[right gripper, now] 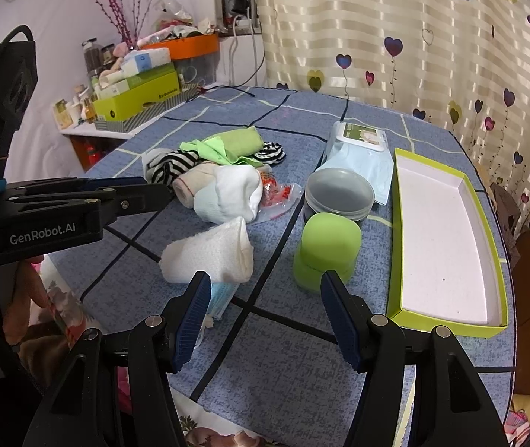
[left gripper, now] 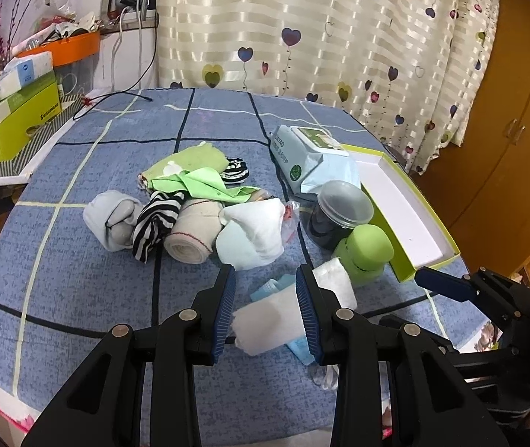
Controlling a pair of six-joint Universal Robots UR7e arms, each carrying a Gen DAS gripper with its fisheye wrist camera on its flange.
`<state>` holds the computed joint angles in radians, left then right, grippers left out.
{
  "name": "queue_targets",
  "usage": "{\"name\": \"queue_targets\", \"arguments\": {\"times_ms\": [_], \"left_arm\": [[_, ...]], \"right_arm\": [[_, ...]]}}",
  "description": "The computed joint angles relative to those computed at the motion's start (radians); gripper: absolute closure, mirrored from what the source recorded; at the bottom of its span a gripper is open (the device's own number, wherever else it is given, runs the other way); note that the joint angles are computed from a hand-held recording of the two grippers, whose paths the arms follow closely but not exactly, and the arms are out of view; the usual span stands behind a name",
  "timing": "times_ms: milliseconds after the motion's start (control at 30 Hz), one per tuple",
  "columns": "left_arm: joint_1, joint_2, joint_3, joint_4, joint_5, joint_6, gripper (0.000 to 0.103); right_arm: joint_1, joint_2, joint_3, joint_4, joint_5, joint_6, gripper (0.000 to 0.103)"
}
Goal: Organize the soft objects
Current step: 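Grasp the white rolled towel with the left gripper and lift it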
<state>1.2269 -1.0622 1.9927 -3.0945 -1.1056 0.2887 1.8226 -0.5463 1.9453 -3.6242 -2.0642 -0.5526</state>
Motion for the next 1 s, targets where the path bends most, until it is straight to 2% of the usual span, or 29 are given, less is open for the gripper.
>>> {"name": "queue_targets", "arguments": {"times_ms": [567,833,1000], "left_arm": [[0.008,-0.008,0.003,-0.006,-0.024,0.015,0.068],[0.02,-0.012,0.007,0.0,-0.068,0.006,0.068],[0.014,-0.008,0.007,0.005,-0.048,0.022,0.068]], "right_arm": [[-0.004,0.003,0.001,-0.007,0.008,-0.002,0.041],[-0.001,0.002,0.001,-0.005,0.007,0.002,0.041],[-0.003,0.002,0.002,-0.005,0.01,0.001,0.041]]}}
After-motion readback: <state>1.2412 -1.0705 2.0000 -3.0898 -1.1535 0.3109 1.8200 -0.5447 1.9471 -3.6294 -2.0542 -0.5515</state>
